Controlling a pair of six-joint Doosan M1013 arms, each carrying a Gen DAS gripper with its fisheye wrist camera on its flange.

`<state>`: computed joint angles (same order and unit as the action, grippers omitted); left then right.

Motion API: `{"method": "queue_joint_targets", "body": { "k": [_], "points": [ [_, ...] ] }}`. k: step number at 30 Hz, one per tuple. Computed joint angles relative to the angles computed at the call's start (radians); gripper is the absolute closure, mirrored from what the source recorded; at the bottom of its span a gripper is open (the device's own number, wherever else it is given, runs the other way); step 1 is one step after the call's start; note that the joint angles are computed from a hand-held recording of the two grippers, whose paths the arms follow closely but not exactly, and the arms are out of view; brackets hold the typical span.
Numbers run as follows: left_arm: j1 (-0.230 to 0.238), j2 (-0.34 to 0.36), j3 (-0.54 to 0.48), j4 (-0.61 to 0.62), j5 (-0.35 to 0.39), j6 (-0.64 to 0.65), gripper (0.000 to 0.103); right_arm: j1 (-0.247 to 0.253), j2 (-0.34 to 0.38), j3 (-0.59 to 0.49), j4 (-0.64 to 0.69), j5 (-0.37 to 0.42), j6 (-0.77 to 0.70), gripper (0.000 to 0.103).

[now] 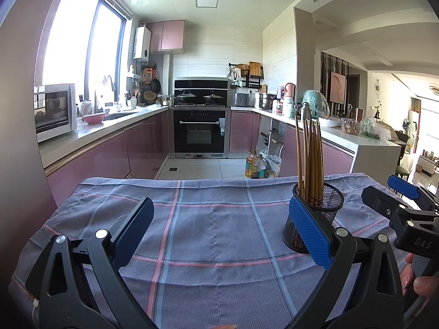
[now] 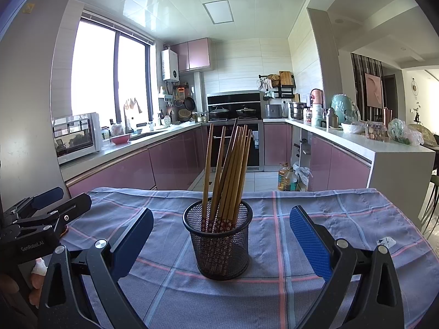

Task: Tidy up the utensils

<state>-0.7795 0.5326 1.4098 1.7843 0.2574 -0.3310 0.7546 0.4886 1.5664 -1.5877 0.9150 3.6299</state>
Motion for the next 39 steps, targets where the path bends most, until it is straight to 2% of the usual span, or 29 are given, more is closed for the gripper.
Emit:
{"method": "queue_joint_targets", "body": {
  "k": [39],
  "points": [
    [0.0,0.001,0.0,-0.01,-0.001,0.01,0.006,0.0,0.0,0.001,0.001,0.0,0.006,0.007]
  ]
}}
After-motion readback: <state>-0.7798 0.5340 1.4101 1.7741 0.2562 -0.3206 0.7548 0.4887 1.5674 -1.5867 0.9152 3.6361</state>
